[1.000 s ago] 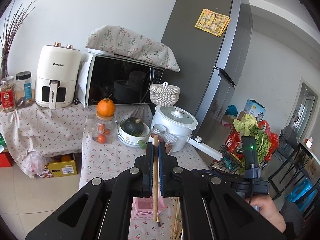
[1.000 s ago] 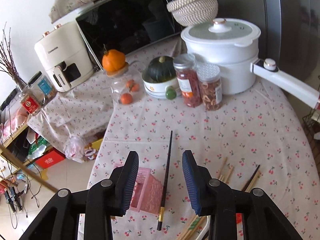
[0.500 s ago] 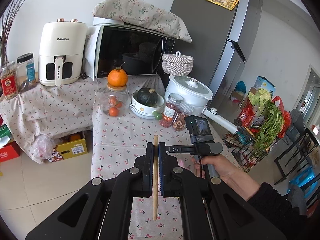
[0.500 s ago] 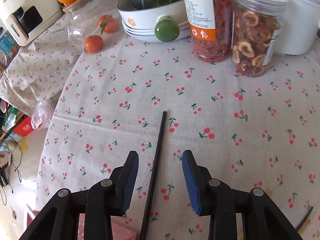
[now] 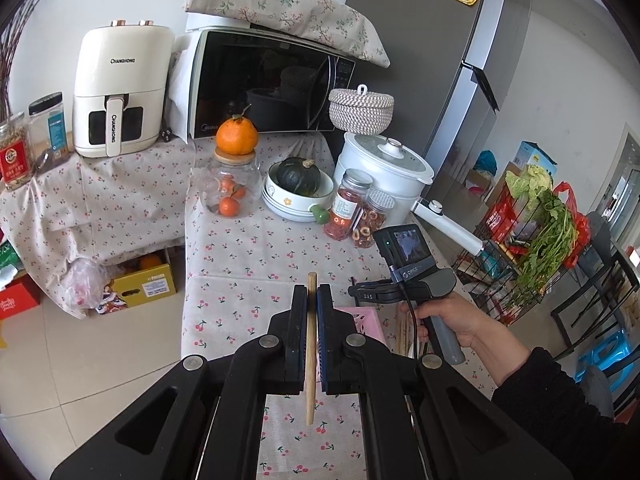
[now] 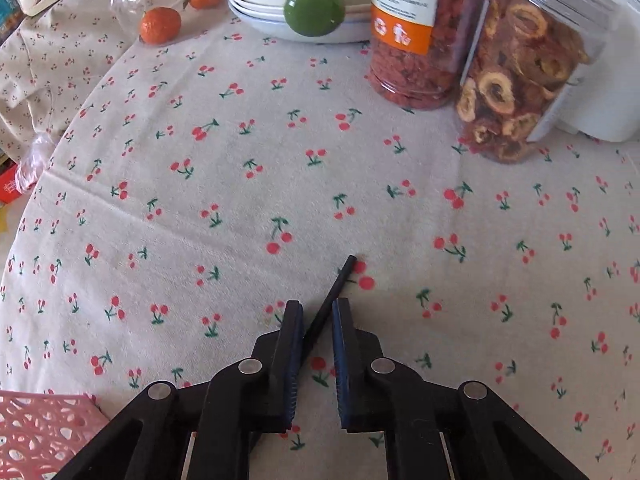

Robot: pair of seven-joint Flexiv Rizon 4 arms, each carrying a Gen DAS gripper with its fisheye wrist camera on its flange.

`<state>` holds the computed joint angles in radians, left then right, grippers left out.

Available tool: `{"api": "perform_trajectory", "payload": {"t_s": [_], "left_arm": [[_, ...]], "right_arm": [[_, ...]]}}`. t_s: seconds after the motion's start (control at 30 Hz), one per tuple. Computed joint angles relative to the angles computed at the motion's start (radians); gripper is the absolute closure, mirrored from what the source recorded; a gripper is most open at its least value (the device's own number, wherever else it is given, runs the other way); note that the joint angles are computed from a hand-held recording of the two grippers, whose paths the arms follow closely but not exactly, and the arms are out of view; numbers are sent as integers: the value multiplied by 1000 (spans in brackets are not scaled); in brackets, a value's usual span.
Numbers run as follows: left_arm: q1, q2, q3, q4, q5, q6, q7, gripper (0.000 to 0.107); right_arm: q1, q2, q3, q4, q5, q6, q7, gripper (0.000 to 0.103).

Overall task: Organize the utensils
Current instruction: 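Carry the wooden chopstick with the left tool while the right tool carries the black chopstick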

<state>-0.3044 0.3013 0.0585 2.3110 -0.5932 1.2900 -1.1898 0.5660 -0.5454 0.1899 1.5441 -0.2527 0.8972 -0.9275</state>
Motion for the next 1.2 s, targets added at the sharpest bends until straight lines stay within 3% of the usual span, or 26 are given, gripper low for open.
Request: {"api": "perform_trajectory", "payload": {"t_s": [0.17, 0.4, 0.63, 0.87, 1.03, 1.2], "left_arm": [[5, -13, -6, -7, 5, -14, -17, 103], [-12, 3, 0, 3, -27, 0, -7, 103], [-37, 40, 6, 29, -45, 31, -10, 103], [-68, 66, 6, 49, -36, 92, -38, 103], [-108, 71, 17, 52, -35, 136, -28, 103], [-157, 64, 35, 49, -56, 207, -15, 103]], "right_arm": [[37, 14, -29, 15, -55, -30, 72, 96], [44, 149, -26, 161, -102, 102, 193, 98], [64, 358, -35, 344, -357, 175, 487, 99], [14, 509, 35, 475, -637, 196, 801, 99], [-38, 592, 91, 538, -784, 206, 944, 100], [-72, 629, 120, 534, -823, 214, 954, 100]]}}
